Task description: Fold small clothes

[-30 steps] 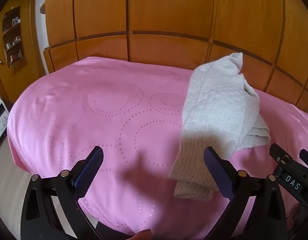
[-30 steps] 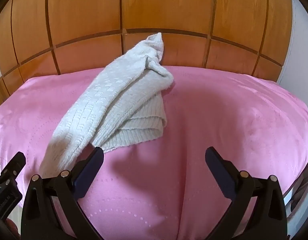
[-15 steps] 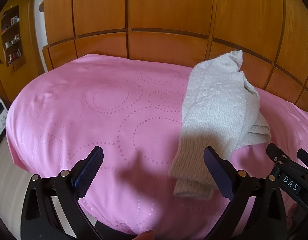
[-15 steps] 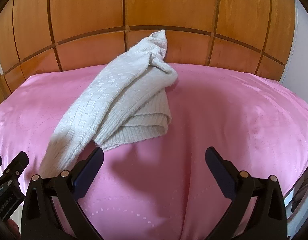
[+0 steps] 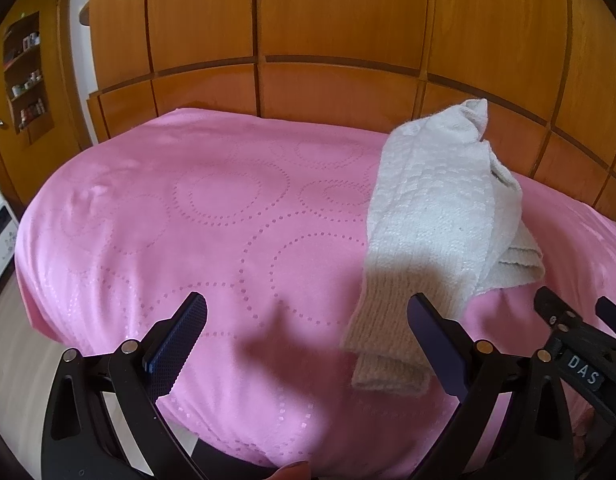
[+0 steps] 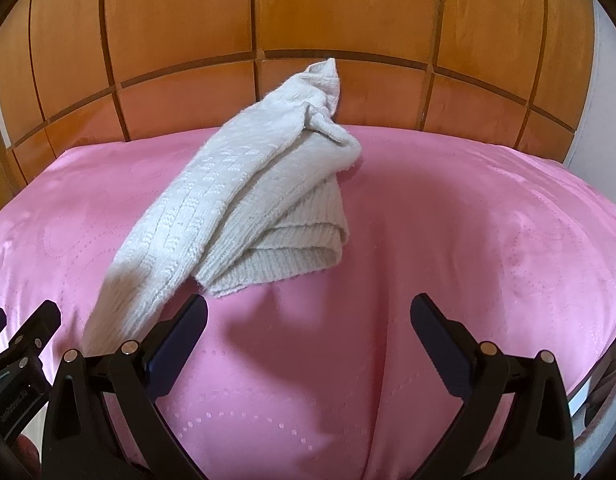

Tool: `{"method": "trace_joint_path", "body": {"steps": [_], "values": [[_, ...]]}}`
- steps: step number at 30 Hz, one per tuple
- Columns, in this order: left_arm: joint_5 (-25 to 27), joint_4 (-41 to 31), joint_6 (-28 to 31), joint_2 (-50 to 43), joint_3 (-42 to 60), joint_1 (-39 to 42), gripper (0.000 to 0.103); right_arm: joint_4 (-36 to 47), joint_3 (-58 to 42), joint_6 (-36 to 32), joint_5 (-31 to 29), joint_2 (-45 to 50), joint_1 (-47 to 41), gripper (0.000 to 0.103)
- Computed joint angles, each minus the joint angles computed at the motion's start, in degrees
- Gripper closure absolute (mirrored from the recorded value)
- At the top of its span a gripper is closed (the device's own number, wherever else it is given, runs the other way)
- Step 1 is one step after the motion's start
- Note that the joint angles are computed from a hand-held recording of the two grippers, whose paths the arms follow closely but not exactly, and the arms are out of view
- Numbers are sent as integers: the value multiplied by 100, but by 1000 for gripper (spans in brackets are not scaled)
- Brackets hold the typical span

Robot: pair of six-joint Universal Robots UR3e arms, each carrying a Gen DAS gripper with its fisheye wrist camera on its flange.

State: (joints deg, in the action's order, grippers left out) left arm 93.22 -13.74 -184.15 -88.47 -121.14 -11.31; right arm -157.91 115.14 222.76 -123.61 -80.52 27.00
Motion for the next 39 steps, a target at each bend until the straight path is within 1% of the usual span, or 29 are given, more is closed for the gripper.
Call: {"method": "trace_joint_path", "body": {"steps": [12, 34, 39], "values": [[150, -50, -17, -73, 89, -4, 4, -121, 24, -154, 177, -27, -104, 2], [107, -121, 6, -76, 100, 58, 4, -429, 219, -307, 436, -113, -238, 2], [91, -131, -11, -119, 112, 125, 4, -647, 355, -431, 614, -205, -359, 2]]}}
